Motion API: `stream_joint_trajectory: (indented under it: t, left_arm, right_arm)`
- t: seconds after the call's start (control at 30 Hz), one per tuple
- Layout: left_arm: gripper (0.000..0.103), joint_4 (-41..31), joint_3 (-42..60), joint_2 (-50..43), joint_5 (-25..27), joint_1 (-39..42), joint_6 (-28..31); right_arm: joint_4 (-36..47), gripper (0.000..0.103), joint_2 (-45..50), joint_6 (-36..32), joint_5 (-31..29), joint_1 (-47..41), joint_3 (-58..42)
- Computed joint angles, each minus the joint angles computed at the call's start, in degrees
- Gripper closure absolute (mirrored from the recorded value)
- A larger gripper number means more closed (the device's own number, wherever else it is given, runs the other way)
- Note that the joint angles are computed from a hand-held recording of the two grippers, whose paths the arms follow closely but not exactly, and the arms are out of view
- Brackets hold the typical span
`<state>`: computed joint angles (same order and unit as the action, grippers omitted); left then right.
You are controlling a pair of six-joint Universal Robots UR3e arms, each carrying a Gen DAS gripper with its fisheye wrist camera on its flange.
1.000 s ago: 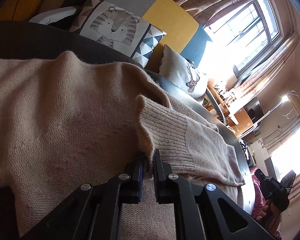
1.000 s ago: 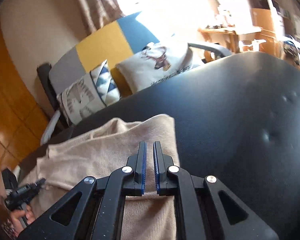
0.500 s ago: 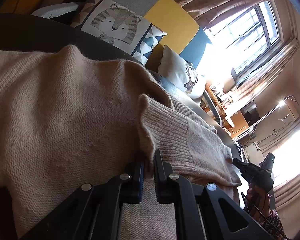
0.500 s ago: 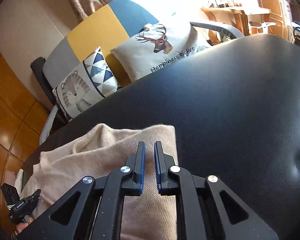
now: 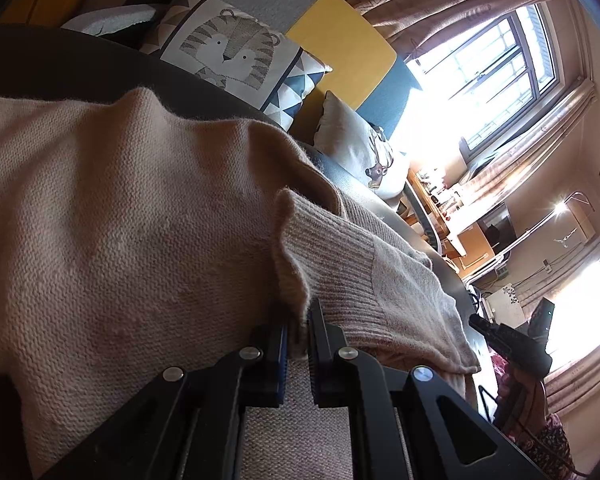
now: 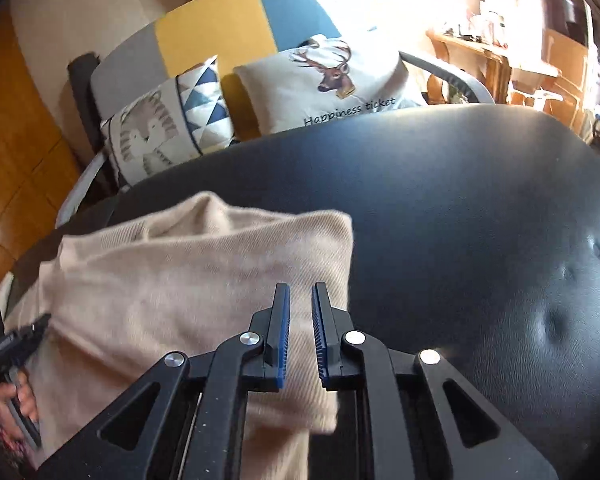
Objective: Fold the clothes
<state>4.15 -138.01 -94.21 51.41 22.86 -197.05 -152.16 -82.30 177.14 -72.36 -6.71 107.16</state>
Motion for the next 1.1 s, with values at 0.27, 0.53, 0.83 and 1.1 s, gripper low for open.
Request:
stream_joint_trajectory:
  t: [0.27,0.53,0.83,1.1]
  left_arm:
    - [0.094,-0.24,-0.24,-0.06,-1.08,0.95,0.66]
    - [0.094,-0.24,-0.31,-0.06,-2.01,1.4,0.31]
    - [0.094,-0.3,-0.74,0.26,-2.94,2.0,0.36]
    - [0.094,-0.22,-0.6,0.19,-2.69,1.74,0.2]
  right_arm:
    - [-7.27,0.096,-3.61,-3.79,-8.88,1.25,11.23]
    - [9.27,0.092,-27.63,-1.51,5.61,-8.98,22.5]
    - [6.09,0.095,-31.63,-0.54,-3.61,-2.27,28.85]
    - [12.75,0.103,-45.7,-1.87,0.41,-13.35,35.83]
